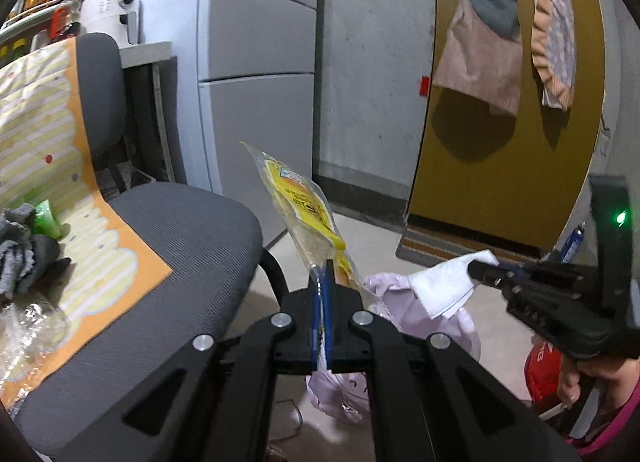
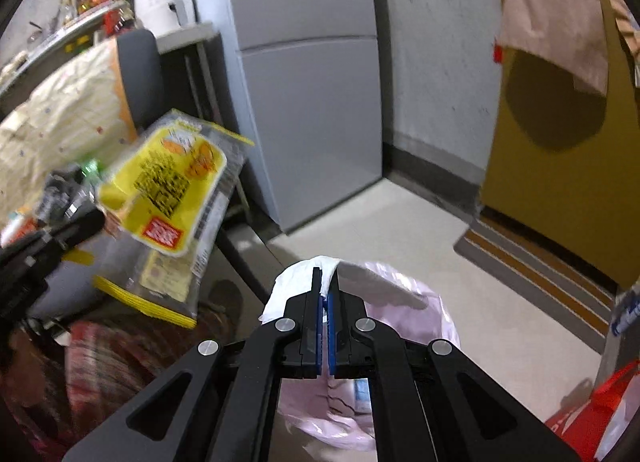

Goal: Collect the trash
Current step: 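Carry both items to the pink bin and open the right gripper over it, then open the left gripper to drop the yellow snack bag into the bin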

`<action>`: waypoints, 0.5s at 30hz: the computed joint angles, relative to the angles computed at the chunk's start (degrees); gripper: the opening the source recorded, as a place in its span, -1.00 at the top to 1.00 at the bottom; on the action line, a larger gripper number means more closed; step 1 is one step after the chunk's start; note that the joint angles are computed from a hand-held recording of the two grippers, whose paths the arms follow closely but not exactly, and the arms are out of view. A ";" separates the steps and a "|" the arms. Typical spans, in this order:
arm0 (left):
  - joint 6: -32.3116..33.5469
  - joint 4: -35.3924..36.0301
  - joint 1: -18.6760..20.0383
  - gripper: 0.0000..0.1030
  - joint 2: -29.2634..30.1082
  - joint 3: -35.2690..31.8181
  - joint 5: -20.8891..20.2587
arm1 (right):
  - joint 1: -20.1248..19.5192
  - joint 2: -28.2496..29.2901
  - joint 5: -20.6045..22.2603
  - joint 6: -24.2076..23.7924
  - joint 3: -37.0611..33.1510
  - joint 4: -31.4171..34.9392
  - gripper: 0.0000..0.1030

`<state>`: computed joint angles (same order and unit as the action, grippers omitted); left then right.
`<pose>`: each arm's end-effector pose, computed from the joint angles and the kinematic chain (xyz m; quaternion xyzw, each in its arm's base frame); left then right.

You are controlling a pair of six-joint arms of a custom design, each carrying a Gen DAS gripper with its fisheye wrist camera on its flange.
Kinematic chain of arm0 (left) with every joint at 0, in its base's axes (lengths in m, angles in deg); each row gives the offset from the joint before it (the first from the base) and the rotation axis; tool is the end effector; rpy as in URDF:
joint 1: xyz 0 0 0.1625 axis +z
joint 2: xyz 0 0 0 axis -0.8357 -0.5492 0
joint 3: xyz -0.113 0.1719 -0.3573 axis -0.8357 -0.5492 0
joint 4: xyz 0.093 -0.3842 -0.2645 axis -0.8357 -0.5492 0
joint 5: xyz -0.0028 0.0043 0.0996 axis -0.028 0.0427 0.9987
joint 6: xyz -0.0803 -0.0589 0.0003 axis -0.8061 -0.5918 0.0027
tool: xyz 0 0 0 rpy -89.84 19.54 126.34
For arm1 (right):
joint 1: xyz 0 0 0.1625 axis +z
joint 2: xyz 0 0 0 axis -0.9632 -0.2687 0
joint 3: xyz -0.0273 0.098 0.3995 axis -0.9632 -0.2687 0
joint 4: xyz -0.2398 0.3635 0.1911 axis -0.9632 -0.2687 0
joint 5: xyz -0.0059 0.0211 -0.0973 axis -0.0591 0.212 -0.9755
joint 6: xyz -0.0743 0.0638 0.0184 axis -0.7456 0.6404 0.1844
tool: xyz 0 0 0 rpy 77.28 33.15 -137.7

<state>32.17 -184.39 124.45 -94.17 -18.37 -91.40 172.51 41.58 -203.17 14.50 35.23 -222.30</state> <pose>-0.1996 -0.8475 0.1009 0.5658 0.7978 -0.1992 0.0609 0.1500 -0.6961 0.1058 -0.1310 -0.7655 0.4798 0.4082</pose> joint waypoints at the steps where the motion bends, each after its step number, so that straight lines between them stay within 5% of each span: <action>1: 0.30 0.03 -0.06 1.00 0.01 0.20 0.18 | -0.52 0.14 -0.31 1.14 0.10 1.08 0.93; 6: 1.21 -0.13 -0.14 1.00 -0.09 1.01 0.94 | -2.71 -0.78 0.33 8.64 1.83 7.40 0.86; 8: 1.19 0.07 -0.13 1.00 -0.17 1.05 0.88 | -3.07 -1.14 0.51 10.60 2.14 8.96 0.66; 10: 1.23 0.18 -0.09 1.00 -0.25 1.12 0.74 | -2.98 -1.32 0.52 10.88 2.11 9.07 0.43; 15: 1.51 0.79 -0.14 1.00 -0.39 1.26 0.41 | -1.69 -0.93 -0.50 6.96 0.80 4.18 0.43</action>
